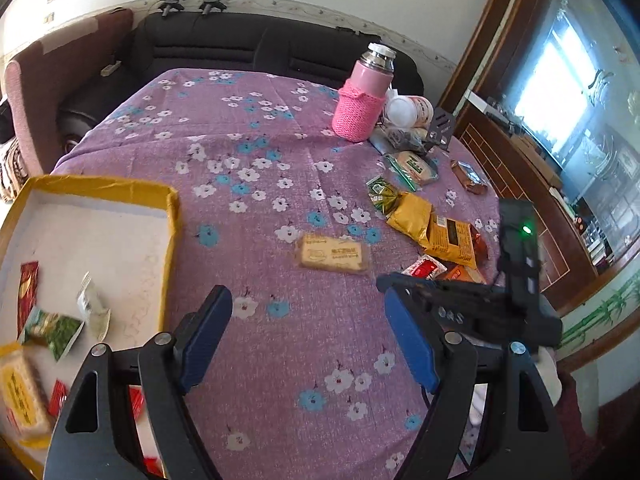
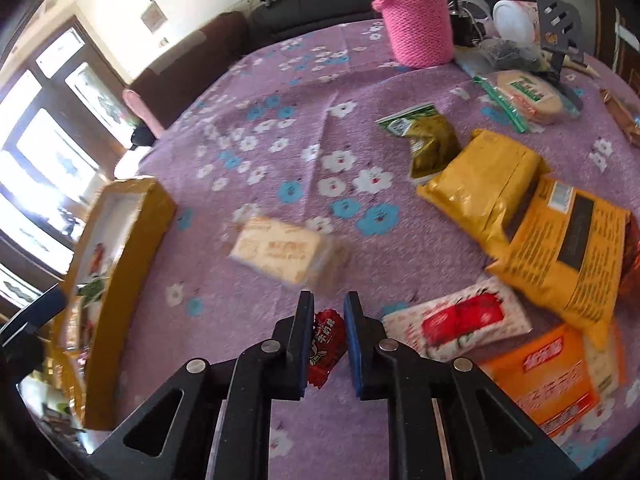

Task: Organize snacks
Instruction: 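Grasp the beige cracker pack with the left tool while the right tool holds the red candy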

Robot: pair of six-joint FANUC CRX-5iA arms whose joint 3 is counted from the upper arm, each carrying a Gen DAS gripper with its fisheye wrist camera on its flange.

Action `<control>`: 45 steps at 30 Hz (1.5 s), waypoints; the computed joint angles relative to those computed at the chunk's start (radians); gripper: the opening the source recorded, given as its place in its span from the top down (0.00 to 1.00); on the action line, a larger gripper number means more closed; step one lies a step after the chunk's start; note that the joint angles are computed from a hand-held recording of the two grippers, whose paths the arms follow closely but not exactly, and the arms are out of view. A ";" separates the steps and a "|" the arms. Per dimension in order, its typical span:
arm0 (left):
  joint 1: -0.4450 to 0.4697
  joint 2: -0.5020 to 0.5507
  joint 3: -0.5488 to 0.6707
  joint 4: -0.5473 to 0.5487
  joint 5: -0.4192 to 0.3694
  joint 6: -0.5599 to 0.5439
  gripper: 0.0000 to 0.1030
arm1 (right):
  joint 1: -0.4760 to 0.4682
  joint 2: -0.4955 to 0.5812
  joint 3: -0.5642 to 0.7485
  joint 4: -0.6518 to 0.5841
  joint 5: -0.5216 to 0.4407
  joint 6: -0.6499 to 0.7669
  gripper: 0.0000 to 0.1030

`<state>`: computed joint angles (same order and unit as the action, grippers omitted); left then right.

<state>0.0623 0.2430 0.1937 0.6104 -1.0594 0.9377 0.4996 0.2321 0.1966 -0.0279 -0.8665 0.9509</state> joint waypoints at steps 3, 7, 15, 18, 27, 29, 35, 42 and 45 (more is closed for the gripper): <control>-0.040 0.128 0.161 -0.049 -0.077 0.080 0.24 | -0.005 -0.039 -0.069 -0.012 0.061 -0.013 0.81; -0.080 0.266 0.324 -0.051 -0.140 0.151 0.24 | -0.011 -0.049 -0.090 -0.011 0.078 -0.002 0.81; -0.170 0.508 0.702 -0.231 -0.349 0.175 0.25 | -0.009 -0.063 -0.092 -0.037 0.057 0.066 0.78; -0.169 0.475 0.652 -0.228 -0.372 0.069 0.25 | -0.023 -0.066 -0.081 -0.089 0.051 0.101 0.71; -0.129 0.346 0.431 -0.192 -0.288 -0.017 0.28 | 0.072 -0.063 -0.107 0.077 0.041 0.088 0.43; -0.133 0.345 0.427 -0.194 -0.273 -0.009 0.28 | 0.107 -0.055 -0.129 0.208 0.025 -0.021 0.66; -0.166 0.309 0.386 -0.230 -0.202 -0.124 0.28 | 0.129 -0.091 -0.168 0.257 -0.034 -0.085 0.81; -0.203 0.305 0.380 -0.301 -0.157 -0.157 0.28 | 0.077 -0.160 -0.202 0.148 0.016 -0.037 0.81; -0.208 0.293 0.369 -0.304 -0.141 -0.114 0.50 | 0.050 -0.168 -0.207 0.116 0.034 -0.052 0.81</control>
